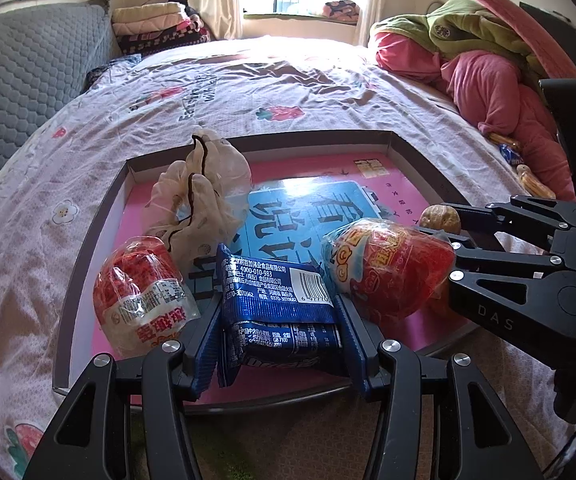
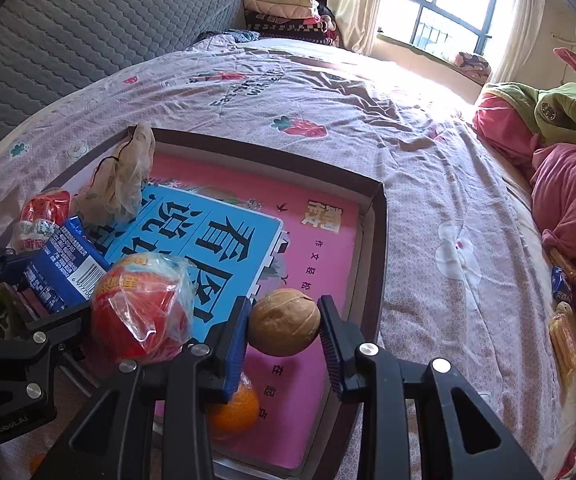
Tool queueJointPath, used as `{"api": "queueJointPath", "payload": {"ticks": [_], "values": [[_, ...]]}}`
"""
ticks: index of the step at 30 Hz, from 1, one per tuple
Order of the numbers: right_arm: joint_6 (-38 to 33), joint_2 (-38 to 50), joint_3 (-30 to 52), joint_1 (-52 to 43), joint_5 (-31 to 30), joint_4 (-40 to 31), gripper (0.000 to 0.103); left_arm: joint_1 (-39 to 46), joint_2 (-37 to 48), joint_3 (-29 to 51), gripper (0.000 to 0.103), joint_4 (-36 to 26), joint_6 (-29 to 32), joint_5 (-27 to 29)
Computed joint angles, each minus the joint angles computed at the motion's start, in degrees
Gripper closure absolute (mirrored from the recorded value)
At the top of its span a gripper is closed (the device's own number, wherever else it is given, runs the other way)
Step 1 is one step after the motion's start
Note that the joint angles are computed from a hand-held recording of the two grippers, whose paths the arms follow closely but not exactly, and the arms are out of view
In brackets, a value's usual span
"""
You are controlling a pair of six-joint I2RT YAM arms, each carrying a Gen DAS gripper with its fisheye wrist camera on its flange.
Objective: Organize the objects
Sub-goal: 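Carry the snack package with the left tool while the right tool carries the walnut over the tray, then lower the snack package into the tray and open the left tool while the right tool releases the walnut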
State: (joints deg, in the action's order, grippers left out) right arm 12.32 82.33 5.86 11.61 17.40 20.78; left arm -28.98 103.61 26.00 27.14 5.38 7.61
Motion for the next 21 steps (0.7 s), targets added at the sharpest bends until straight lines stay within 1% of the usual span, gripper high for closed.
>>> {"api": "queueJointPath", "payload": {"ticks": [9, 12, 16, 21], "values": [[0.9, 0.0, -0.7, -1.8, -2.3, 1.0, 0.068, 0.4, 0.3, -0.4, 0.047, -0.1, -0.6, 0.7], [1.3, -0.3, -0.5, -0.9, -1.3, 0.3, 0.068, 0.6, 0.1, -0.4, 0.047, -0.5, -0.9, 0.9], [1.5, -0.7, -0.2, 0.4, 0.7, -0.9, 0.068, 0.8, -0.2, -1.2, 0.047, 0.6, -1.2, 1.1], [1.6, -2.0, -0.4, 0.2, 0.9, -2.2, 0.066, 1.1, -0.6, -1.6, 0.047, 0.7, -1.7, 1.2]]}}
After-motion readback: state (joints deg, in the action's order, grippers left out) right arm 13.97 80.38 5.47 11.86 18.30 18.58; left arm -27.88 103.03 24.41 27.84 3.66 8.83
